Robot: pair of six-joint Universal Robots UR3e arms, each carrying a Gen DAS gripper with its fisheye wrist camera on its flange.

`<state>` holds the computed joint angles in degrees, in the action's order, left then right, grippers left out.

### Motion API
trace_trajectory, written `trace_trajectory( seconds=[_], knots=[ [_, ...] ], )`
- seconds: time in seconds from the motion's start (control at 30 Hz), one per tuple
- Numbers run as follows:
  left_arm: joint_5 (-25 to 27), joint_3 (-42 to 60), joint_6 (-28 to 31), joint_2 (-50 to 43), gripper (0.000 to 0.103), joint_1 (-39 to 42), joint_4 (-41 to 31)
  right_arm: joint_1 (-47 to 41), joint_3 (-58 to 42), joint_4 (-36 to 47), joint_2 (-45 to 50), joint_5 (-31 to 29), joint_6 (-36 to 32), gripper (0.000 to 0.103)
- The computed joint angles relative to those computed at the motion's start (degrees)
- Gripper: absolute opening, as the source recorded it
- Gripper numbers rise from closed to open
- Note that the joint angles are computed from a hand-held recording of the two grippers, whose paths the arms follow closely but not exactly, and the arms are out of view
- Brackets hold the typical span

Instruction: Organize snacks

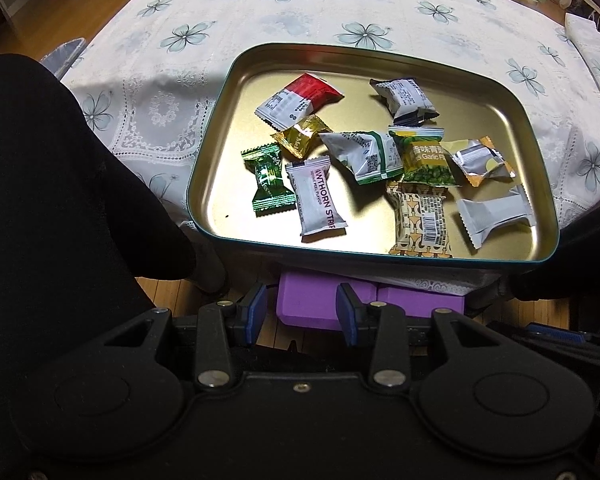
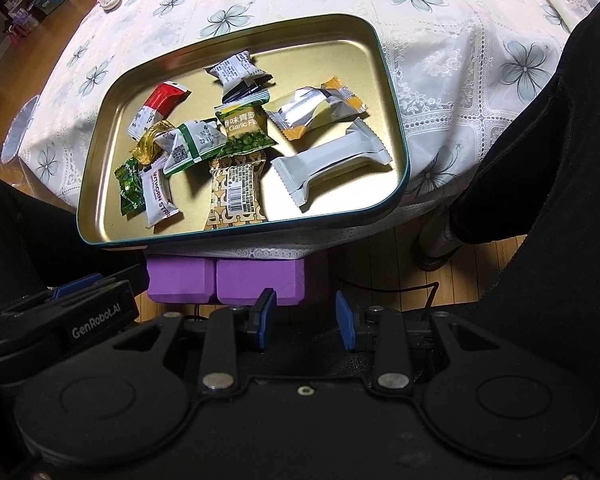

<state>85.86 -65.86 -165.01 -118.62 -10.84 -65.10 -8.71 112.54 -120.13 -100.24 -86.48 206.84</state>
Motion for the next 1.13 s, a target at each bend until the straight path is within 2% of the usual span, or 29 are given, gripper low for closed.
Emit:
trace_trajectory(
  seconds=[0.57, 1.13],
  knots=[
    [0.81, 1.26, 0.40, -0.63, 0.047, -0.78, -1.68, -0.41, 0.18, 0.25, -0.21, 0.58, 0.18, 0.035],
    [-0.63, 2.51, 0.44, -1.18, 0.047, 0.33, -3.38, 0.69, -2.11, 1.61, 2.18, 0.57, -0.43, 0.035]
  ],
)
